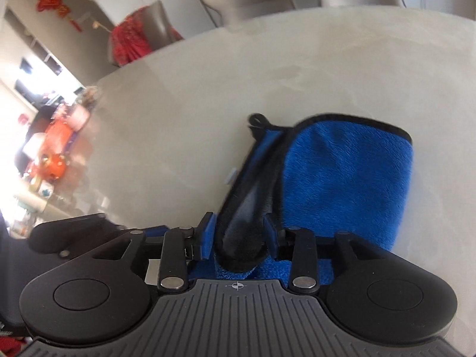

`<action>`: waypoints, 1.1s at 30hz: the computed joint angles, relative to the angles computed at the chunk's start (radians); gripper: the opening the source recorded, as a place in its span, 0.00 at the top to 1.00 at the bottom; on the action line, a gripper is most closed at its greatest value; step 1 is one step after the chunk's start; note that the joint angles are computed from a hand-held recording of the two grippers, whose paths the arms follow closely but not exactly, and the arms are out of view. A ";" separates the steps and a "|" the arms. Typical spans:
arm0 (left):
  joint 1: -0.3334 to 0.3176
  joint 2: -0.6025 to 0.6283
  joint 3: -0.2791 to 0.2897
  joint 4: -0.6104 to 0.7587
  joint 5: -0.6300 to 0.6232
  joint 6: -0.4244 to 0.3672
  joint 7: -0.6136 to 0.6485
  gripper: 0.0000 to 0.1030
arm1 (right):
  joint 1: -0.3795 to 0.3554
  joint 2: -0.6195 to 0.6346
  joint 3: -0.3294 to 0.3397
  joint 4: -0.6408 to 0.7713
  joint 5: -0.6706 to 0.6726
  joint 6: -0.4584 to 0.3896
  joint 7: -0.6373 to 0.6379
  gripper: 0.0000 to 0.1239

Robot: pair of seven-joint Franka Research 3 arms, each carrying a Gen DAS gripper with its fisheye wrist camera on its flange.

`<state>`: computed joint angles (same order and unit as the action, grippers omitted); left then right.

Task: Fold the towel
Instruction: 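Lift the towel edge with the right gripper and fold it over the towel, then grasp the folded towel edge with the left gripper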

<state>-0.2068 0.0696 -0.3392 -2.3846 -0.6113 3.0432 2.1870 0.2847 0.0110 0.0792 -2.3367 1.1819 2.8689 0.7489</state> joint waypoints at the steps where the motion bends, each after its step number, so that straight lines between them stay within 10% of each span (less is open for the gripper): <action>1: 0.002 0.002 -0.003 0.002 -0.011 -0.003 0.009 0.37 | 0.001 -0.016 0.001 -0.019 -0.024 0.022 0.007 0.64; 5: 0.009 0.010 -0.013 0.012 -0.051 -0.018 0.054 0.37 | 0.003 -0.066 -0.009 -0.082 -0.169 0.039 0.074 0.64; 10: 0.012 0.011 -0.028 0.026 -0.172 -0.042 0.181 0.37 | 0.051 -0.141 -0.036 -0.148 -0.028 0.048 -0.106 0.63; 24: 0.002 0.025 -0.015 0.094 -0.406 -0.163 0.373 0.33 | -0.058 -0.025 -0.077 -0.019 0.378 -0.342 -0.168 0.52; 33: -0.001 0.078 0.014 0.188 -0.469 -0.270 0.277 0.34 | -0.083 -0.067 -0.061 -0.072 0.453 -0.222 -0.230 0.52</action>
